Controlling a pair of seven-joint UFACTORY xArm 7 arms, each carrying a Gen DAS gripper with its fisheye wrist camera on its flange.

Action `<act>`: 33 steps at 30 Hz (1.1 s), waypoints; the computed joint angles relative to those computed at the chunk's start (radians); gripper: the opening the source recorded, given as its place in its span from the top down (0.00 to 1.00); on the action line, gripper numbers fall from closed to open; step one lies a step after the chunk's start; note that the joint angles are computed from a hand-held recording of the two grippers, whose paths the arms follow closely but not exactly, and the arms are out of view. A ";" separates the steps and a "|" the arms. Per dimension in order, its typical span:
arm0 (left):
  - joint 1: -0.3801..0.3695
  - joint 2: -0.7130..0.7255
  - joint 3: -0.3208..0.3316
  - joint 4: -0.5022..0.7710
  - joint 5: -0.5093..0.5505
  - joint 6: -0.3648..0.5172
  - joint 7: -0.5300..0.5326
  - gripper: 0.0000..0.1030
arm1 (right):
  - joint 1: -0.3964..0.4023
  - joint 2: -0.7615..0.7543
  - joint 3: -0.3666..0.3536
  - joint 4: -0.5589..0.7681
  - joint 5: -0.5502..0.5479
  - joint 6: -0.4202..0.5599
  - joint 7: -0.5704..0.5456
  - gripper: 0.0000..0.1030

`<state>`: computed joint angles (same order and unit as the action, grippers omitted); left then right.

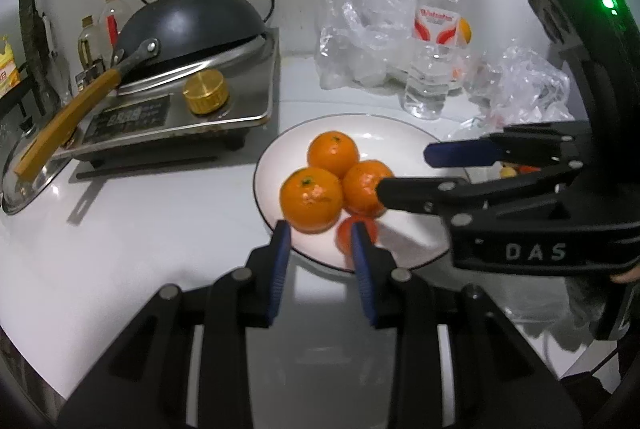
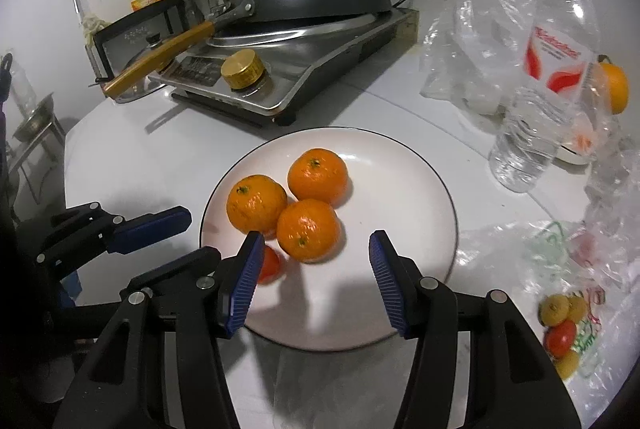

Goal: Organize fruits
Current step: 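Move both grippers back toward the remaining fruit on the bag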

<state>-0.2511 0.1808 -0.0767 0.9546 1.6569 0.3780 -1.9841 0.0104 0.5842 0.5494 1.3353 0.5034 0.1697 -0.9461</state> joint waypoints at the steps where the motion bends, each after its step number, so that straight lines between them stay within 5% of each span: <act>1: -0.004 0.000 -0.003 0.000 -0.009 0.005 0.005 0.68 | -0.017 -0.008 0.015 -0.014 0.009 -0.008 -0.012 0.44; 18: -0.104 0.014 -0.028 0.066 -0.109 0.087 0.113 0.66 | -0.338 -0.090 0.265 -0.185 0.241 -0.084 -0.255 0.44; 33: -0.189 0.082 -0.020 0.168 -0.190 0.127 0.216 0.64 | -0.495 -0.135 0.324 -0.225 0.558 -0.077 -0.544 0.44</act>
